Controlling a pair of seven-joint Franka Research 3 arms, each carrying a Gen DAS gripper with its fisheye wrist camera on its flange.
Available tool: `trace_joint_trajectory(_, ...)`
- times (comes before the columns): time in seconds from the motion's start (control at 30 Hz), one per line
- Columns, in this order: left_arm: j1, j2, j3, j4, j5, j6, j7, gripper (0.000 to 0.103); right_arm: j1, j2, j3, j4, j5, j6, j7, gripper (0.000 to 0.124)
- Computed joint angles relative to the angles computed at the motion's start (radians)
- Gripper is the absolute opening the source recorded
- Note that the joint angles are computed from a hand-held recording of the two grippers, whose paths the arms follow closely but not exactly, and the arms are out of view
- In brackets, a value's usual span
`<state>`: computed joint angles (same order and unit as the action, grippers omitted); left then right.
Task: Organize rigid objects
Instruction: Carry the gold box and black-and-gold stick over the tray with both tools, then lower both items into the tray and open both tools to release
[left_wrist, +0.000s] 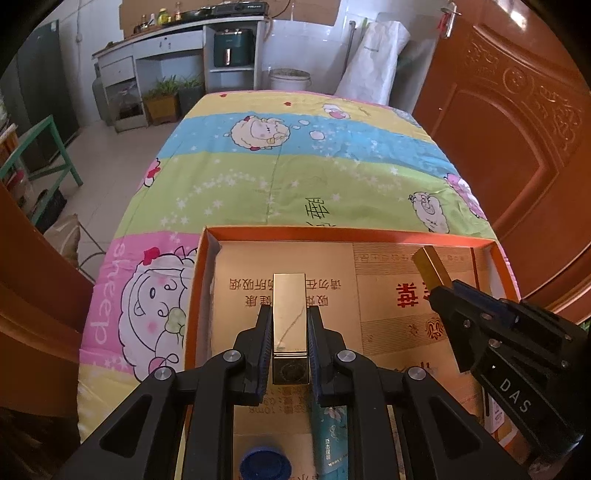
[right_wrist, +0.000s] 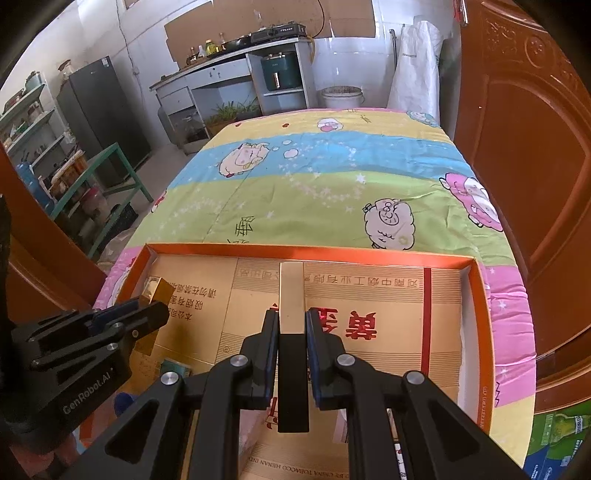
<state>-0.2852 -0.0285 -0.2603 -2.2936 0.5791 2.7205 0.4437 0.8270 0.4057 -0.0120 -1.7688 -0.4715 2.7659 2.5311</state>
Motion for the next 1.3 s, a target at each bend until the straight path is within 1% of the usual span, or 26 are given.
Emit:
trace_joint_trajectory(0.3, -0.002, 0.027, 0.006, 0.006, -0.030, -0.008, 0.021, 0.018, 0.012, 0.028, -0.004, 0.036, -0.007, -0.044, -0.002, 0.015)
trace_joint_trajectory(0.67, -0.005, 0.039, 0.011, 0.008, 0.009, -0.005, -0.010, 0.018, 0.016, 0.044, -0.005, 0.049, -0.013, -0.065, 0.004, 0.015)
trace_joint_trajectory(0.73, -0.005, 0.039, 0.011, 0.007, 0.008, -0.003, -0.010, 0.020, 0.015, 0.045, -0.004, 0.051, -0.013, -0.069, 0.003, 0.015)
trace_joint_trajectory(0.87, -0.006, 0.040, 0.012, 0.008, 0.011, -0.004, -0.018, 0.020, 0.018, 0.050, -0.004, 0.059, -0.016, -0.074, 0.009, 0.015)
trace_joint_trajectory(0.97, -0.007, 0.040, 0.011, 0.010, 0.021, -0.009, -0.024, 0.021, 0.017, 0.048, -0.005, 0.052, -0.017, -0.064, 0.016, 0.016)
trace_joint_trajectory(1.0, -0.007, 0.039, 0.011, 0.010, 0.020, -0.009, -0.026, 0.024, 0.016, 0.048, -0.005, 0.051, -0.015, -0.062, 0.016, 0.016)
trace_joint_trajectory(1.03, -0.007, 0.039, 0.011, 0.009, 0.019, -0.010, -0.027, 0.029, 0.016, 0.048, -0.005, 0.051, -0.014, -0.063, 0.016, 0.016)
trace_joint_trajectory(1.1, -0.005, 0.033, 0.013, 0.004, 0.030, -0.001, -0.042, 0.037, 0.018, 0.047, -0.008, 0.049, -0.019, -0.059, 0.020, 0.020)
trace_joint_trajectory(1.13, -0.004, 0.030, 0.013, 0.002, 0.032, 0.002, -0.046, 0.039, 0.023, 0.044, -0.015, 0.044, -0.029, -0.052, 0.030, 0.023)
trace_joint_trajectory(1.2, -0.002, 0.024, 0.013, -0.004, 0.036, 0.010, -0.054, 0.041, 0.029, 0.039, -0.023, 0.037, -0.044, -0.042, 0.049, 0.037)
trace_joint_trajectory(1.27, -0.001, 0.018, 0.011, -0.007, 0.040, 0.012, -0.058, 0.041, 0.030, 0.031, -0.026, 0.026, -0.053, -0.028, 0.067, 0.041)
trace_joint_trajectory(1.3, 0.000, 0.014, 0.010, -0.008, 0.040, 0.013, -0.058, 0.042, 0.030, 0.026, -0.028, 0.020, -0.058, -0.020, 0.075, 0.041)
